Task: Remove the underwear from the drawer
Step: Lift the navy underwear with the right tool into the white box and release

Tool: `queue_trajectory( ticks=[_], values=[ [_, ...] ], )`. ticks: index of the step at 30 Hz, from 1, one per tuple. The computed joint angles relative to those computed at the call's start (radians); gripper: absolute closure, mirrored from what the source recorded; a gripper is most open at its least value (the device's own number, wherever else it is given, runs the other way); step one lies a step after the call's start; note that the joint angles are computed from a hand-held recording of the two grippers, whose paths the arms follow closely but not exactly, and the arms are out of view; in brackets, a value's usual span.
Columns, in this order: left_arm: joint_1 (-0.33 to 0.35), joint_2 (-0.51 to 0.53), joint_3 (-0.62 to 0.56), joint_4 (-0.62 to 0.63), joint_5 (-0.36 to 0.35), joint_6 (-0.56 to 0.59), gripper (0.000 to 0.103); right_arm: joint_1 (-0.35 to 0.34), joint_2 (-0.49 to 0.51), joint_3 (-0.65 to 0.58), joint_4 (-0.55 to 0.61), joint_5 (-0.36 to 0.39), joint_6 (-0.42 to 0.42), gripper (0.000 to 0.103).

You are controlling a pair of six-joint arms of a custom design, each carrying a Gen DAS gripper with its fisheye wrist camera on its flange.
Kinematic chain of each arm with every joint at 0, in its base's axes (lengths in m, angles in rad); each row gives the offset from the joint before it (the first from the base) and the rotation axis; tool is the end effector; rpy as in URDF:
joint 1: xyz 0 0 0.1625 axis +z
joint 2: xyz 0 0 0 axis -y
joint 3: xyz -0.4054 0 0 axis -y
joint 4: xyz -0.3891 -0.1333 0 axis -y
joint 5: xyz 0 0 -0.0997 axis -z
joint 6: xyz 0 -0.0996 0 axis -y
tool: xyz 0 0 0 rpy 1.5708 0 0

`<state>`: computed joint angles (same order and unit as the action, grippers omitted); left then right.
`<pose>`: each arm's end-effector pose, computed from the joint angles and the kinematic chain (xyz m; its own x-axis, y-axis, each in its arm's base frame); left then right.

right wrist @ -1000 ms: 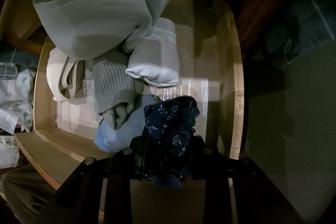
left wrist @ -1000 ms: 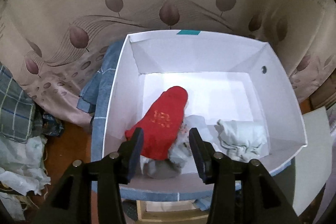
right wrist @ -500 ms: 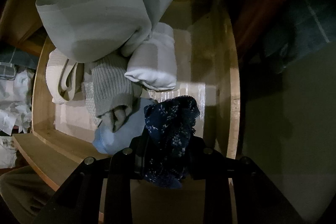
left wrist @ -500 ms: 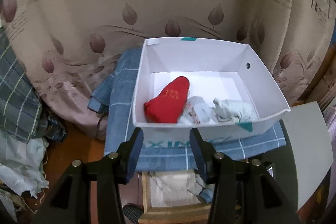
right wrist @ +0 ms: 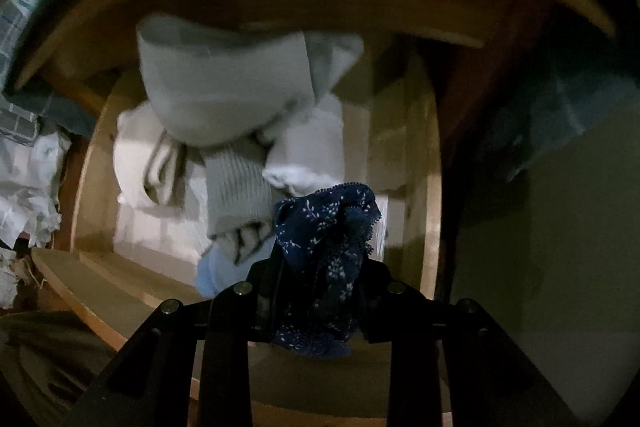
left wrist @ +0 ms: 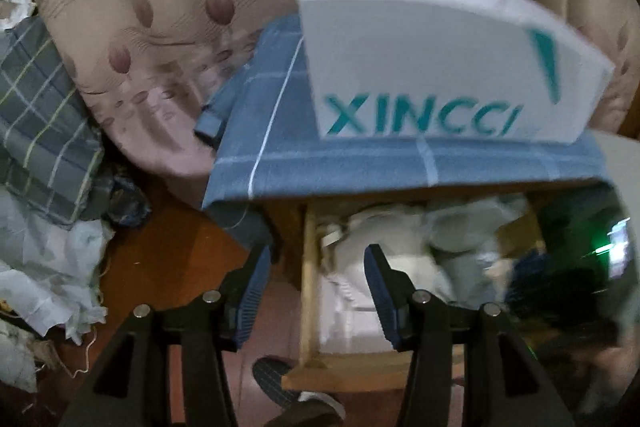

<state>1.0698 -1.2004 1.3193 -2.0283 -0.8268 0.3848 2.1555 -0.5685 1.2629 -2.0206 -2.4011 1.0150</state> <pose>-0.1368 -0.6678 0.4582 -0.5282 0.4552 -0.7168 0.7027 0.7082 -0.0681 0.4479 -0.5683 0.0424 -0.6997 0.4122 0.5836 0.1115 0.8698 -0.4806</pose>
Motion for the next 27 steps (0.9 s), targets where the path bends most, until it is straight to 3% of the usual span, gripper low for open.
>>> queue_trajectory(
  ticks=[4, 9, 12, 21, 24, 27],
  values=[
    [0.032, 0.009, 0.081, -0.13, 0.037, 0.039, 0.053, 0.011, -0.02, 0.019, -0.053, -0.003, -0.006, 0.077],
    [0.082, 0.035, 0.055, -0.078, -0.01, -0.074, 0.053, 0.035, -0.02, -0.013, 0.0, -0.016, 0.025, 0.077],
    [0.091, 0.039, 0.064, -0.112, 0.004, -0.044, 0.053, 0.052, -0.019, -0.053, 0.052, -0.033, 0.03, 0.077],
    [0.077, 0.008, 0.143, -0.251, 0.015, 0.093, 0.053, 0.124, 0.011, -0.24, 0.152, -0.092, -0.012, 0.077],
    [0.08, 0.006, 0.133, -0.202, -0.019, 0.084, 0.053, 0.144, 0.028, -0.328, 0.206, -0.117, -0.016, 0.077],
    [0.074, 0.002, 0.153, -0.229, -0.008, 0.116, 0.053, 0.162, 0.068, -0.458, 0.288, -0.161, -0.029, 0.077]
  ],
)
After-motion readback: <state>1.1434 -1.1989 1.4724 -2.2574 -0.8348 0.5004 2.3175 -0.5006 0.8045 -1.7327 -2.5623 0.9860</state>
